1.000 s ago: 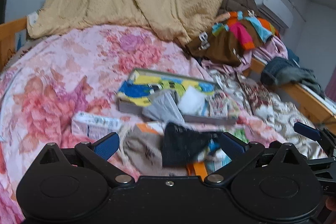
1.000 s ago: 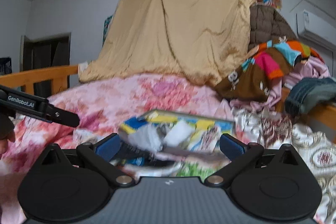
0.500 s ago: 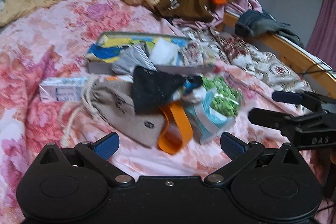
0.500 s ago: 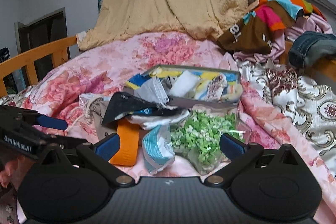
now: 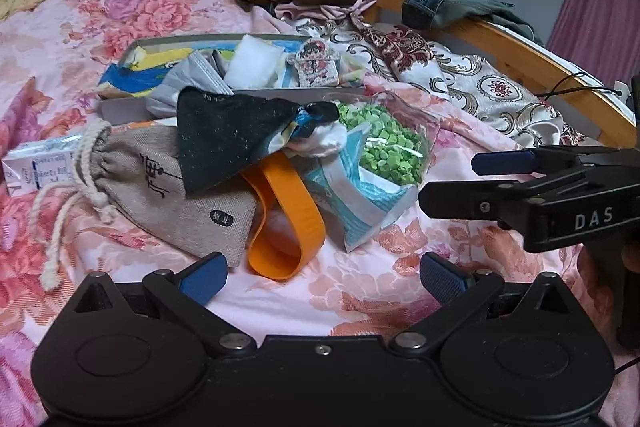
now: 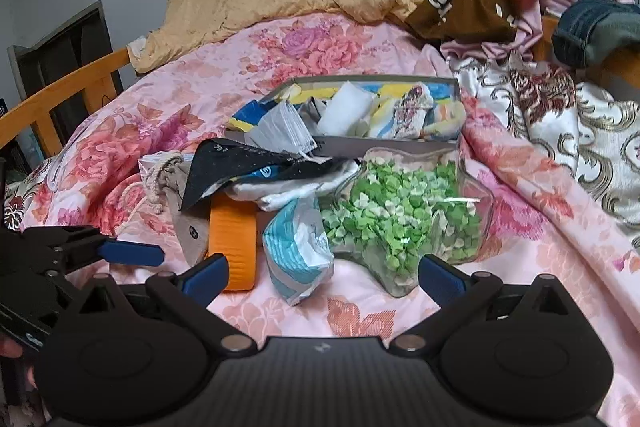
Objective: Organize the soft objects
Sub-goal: 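Move both open tools back over the remaining pile, then grasp the orange strap with the left tool while the right tool grasps the blue-white packet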
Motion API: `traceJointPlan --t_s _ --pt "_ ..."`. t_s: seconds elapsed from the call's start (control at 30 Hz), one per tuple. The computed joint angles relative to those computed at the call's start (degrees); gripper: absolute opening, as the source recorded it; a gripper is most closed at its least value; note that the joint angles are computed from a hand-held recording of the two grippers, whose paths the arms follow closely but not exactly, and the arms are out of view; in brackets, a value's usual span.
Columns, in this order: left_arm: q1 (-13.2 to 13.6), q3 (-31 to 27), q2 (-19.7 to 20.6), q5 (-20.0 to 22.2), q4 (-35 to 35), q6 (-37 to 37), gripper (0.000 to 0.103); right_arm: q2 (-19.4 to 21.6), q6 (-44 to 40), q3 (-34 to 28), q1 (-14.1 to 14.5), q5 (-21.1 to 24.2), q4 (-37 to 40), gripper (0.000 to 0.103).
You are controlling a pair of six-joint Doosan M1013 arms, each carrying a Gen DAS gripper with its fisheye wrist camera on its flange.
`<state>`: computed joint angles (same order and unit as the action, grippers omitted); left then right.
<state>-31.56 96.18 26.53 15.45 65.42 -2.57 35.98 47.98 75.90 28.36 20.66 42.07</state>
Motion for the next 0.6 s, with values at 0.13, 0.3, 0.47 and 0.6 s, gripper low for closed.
traceJointPlan --t_s 0.13,0.3,0.47,0.6 --pt "1.03 -0.18 0.54 -2.58 -3.03 1.95 0.102 0.61 2.73 -1.02 -0.08 1.83 -1.53 0.103" --pt "1.90 0.40 1.23 -4.84 9.94 -14.83 0.101 1.16 5.27 -1.78 -0.26 2.80 -1.51 0.102" --pt "2.57 0.92 1.78 -6.58 22.83 -29.93 0.092 1.85 8.88 -2.89 -0.34 4.38 -2.75 0.102" --pt "2.73 1.30 2.01 -7.53 31.97 -39.26 0.090 2.56 10.76 -3.97 -0.44 5.96 -3.52 0.100"
